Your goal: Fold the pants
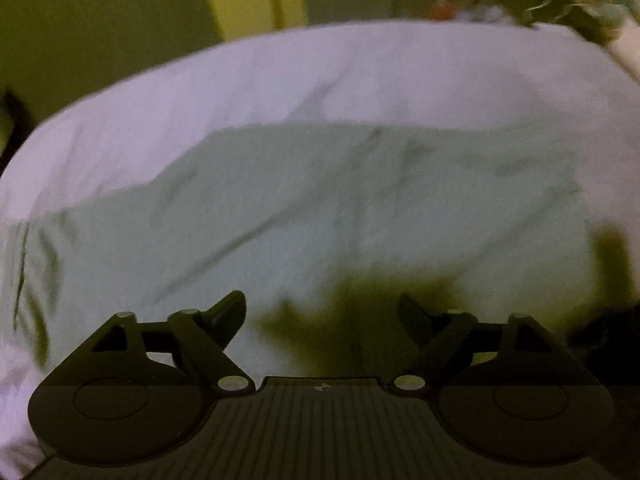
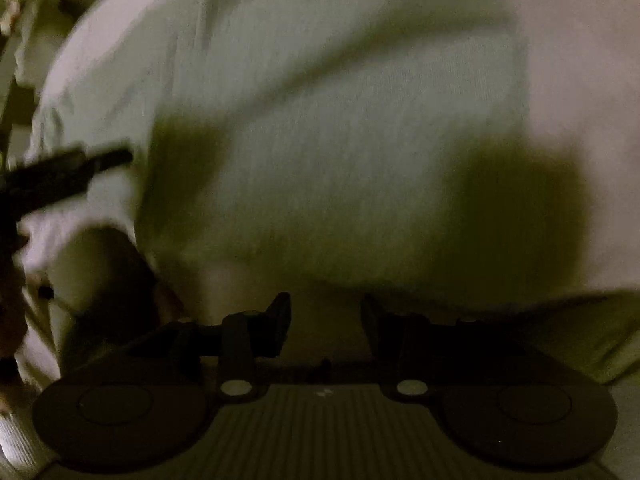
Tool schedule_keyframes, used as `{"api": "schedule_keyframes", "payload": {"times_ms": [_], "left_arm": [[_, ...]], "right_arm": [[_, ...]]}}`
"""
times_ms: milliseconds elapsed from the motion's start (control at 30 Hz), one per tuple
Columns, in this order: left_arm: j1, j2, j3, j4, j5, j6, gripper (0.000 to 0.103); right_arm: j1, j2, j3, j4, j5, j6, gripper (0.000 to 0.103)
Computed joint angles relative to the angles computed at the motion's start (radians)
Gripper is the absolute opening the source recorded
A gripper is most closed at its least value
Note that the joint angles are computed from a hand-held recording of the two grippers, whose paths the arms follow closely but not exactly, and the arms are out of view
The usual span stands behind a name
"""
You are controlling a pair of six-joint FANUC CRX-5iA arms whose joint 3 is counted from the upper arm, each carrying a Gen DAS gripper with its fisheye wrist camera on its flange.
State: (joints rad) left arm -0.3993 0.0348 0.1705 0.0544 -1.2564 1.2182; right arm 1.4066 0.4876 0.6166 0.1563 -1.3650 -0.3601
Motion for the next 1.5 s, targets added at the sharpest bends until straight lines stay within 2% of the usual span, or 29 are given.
{"api": "schedule_keyframes", "payload": {"times_ms": [33, 100, 167, 300, 333, 400, 533, 600, 633, 667, 767, 833, 867, 967, 1033, 1067, 1100, 1167, 1233, 1267, 1300, 1433, 1467, 1500], "left_arm": [[-0.009, -0.005, -0.015, 0.023, 0.018, -0.026, 0.094], [-0.054, 0.001, -0.028, 0.016, 0.031, -0.062, 0.094], [-0.109, 0.007, -0.038, -0.031, 0.032, -0.07, 0.092], [-0.198, 0.02, -0.054, -0.148, 0.027, -0.076, 0.091], [-0.212, 0.022, -0.057, -0.169, 0.022, -0.071, 0.091], [-0.223, 0.017, -0.071, -0.187, 0.029, -0.068, 0.092], [-0.202, 0.012, -0.078, -0.163, 0.029, -0.1, 0.096], [-0.192, 0.027, -0.069, -0.151, 0.025, -0.104, 0.098], [-0.191, 0.033, -0.06, -0.147, 0.012, -0.102, 0.098], [-0.188, 0.033, -0.057, -0.14, 0.006, -0.103, 0.098], [-0.175, 0.037, -0.058, -0.123, 0.013, -0.121, 0.098], [-0.168, 0.032, -0.067, -0.117, 0.018, -0.128, 0.098], [-0.163, 0.029, -0.07, -0.11, 0.019, -0.129, 0.098], [-0.151, 0.027, -0.074, -0.093, 0.02, -0.122, 0.098], [-0.151, 0.035, -0.072, -0.091, 0.019, -0.115, 0.099], [-0.149, 0.034, -0.075, -0.09, 0.021, -0.119, 0.099], [-0.146, 0.031, -0.078, -0.087, 0.025, -0.126, 0.099], [-0.14, 0.026, -0.084, -0.082, 0.027, -0.138, 0.099], [-0.136, 0.025, -0.084, -0.077, 0.024, -0.137, 0.099], [-0.137, 0.031, -0.081, -0.077, 0.025, -0.137, 0.1], [-0.137, 0.031, -0.082, -0.076, 0.026, -0.136, 0.1], [-0.134, 0.029, -0.086, -0.072, 0.028, -0.138, 0.101], [-0.134, 0.027, -0.085, -0.072, 0.024, -0.138, 0.101], [-0.134, 0.026, -0.084, -0.075, 0.021, -0.14, 0.101]], "right_arm": [[0.005, -0.027, -0.032, 0.051, -0.019, -0.041, 0.049], [0.013, -0.08, -0.094, 0.156, -0.08, -0.139, 0.076], [0.001, -0.145, -0.179, 0.211, -0.103, -0.219, 0.081], [-0.073, -0.294, -0.414, 0.217, 0.073, -0.412, 0.08], [-0.092, -0.316, -0.455, 0.208, 0.127, -0.438, 0.078], [-0.123, -0.331, -0.482, 0.182, 0.198, -0.441, 0.057], [-0.163, -0.326, -0.46, 0.142, 0.204, -0.356, 0.054], [-0.178, -0.315, -0.432, 0.117, 0.183, -0.335, 0.032], [-0.186, -0.304, -0.422, 0.115, 0.182, -0.31, 0.025], [-0.195, -0.284, -0.391, 0.088, 0.15, -0.275, 0.012], [-0.224, -0.259, -0.374, -0.008, 0.145, -0.186, 0.01], [-0.223, -0.248, -0.356, -0.002, 0.124, -0.165, 0.009], [-0.217, -0.245, -0.348, 0.02, 0.105, -0.167, 0.009], [-0.177, -0.254, -0.373, 0.202, 0.08, -0.258, 0.0], [-0.157, -0.25, -0.392, 0.354, 0.077, -0.289, 0.0], [-0.164, -0.241, -0.384, 0.37, 0.079, -0.29, 0.0], [-0.178, -0.235, -0.365, 0.333, 0.08, -0.262, 0.0], [-0.187, -0.196, -0.291, 0.273, 0.007, -0.176, 0.005], [-0.184, -0.177, -0.238, 0.223, -0.047, -0.14, 0.021], [-0.175, -0.179, -0.227, 0.207, -0.065, -0.147, 0.04], [-0.164, -0.188, -0.232, 0.199, -0.064, -0.173, 0.052], [-0.186, -0.201, -0.248, 0.068, 0.008, -0.192, 0.055], [-0.19, -0.199, -0.254, 0.059, 0.013, -0.193, 0.052], [-0.196, -0.199, -0.267, 0.069, 0.029, -0.198, 0.04]]}}
